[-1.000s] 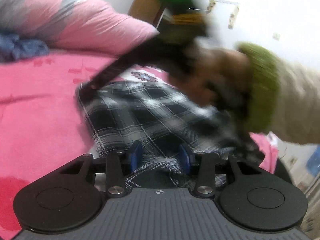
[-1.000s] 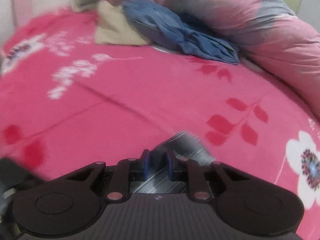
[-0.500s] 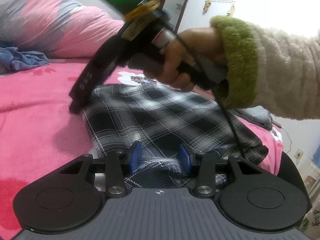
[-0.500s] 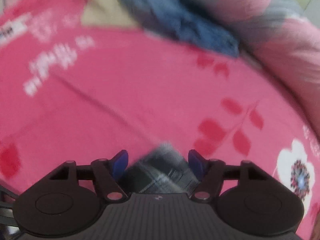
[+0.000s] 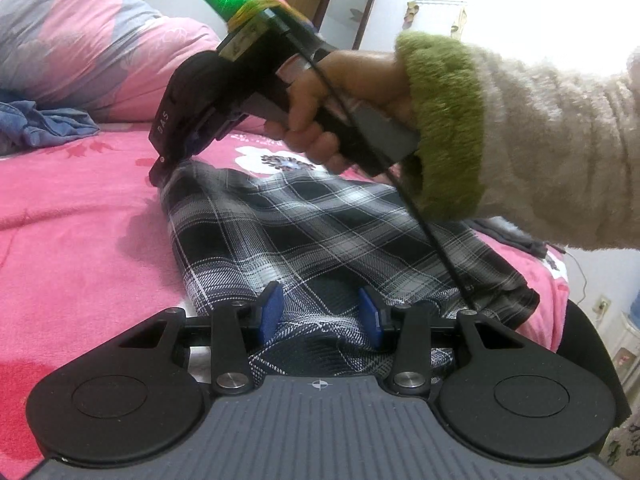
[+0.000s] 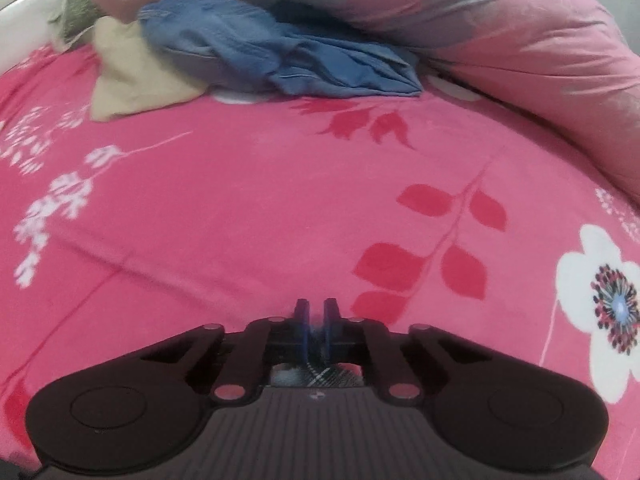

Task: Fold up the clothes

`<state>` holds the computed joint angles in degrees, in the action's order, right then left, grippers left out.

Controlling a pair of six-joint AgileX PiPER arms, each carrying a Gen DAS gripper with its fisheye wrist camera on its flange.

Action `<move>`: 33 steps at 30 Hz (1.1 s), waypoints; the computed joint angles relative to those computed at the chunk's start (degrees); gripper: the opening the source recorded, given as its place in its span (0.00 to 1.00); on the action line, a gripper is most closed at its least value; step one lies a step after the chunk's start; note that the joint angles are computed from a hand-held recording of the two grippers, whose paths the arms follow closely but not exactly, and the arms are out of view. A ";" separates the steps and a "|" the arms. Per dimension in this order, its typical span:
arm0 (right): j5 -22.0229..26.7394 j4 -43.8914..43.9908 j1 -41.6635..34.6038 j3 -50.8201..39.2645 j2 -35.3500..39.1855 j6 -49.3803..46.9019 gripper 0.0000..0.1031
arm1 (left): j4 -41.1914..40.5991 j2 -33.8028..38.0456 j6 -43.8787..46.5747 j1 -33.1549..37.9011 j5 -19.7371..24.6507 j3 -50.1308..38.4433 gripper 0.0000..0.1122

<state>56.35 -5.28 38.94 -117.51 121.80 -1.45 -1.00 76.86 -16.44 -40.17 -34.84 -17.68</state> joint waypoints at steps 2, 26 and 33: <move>-0.93 -2.86 -0.29 -1.00 1.28 3.79 0.00 | 0.10 0.00 -0.08 0.06 -0.04 0.01 0.37; -21.02 28.14 -24.87 45.84 -36.74 -22.99 0.02 | 3.10 -3.09 -3.95 1.29 5.92 -1.14 0.42; -28.80 35.74 -35.64 56.60 -32.09 -30.39 0.02 | -11.10 -6.36 6.80 -2.10 18.98 -6.27 0.48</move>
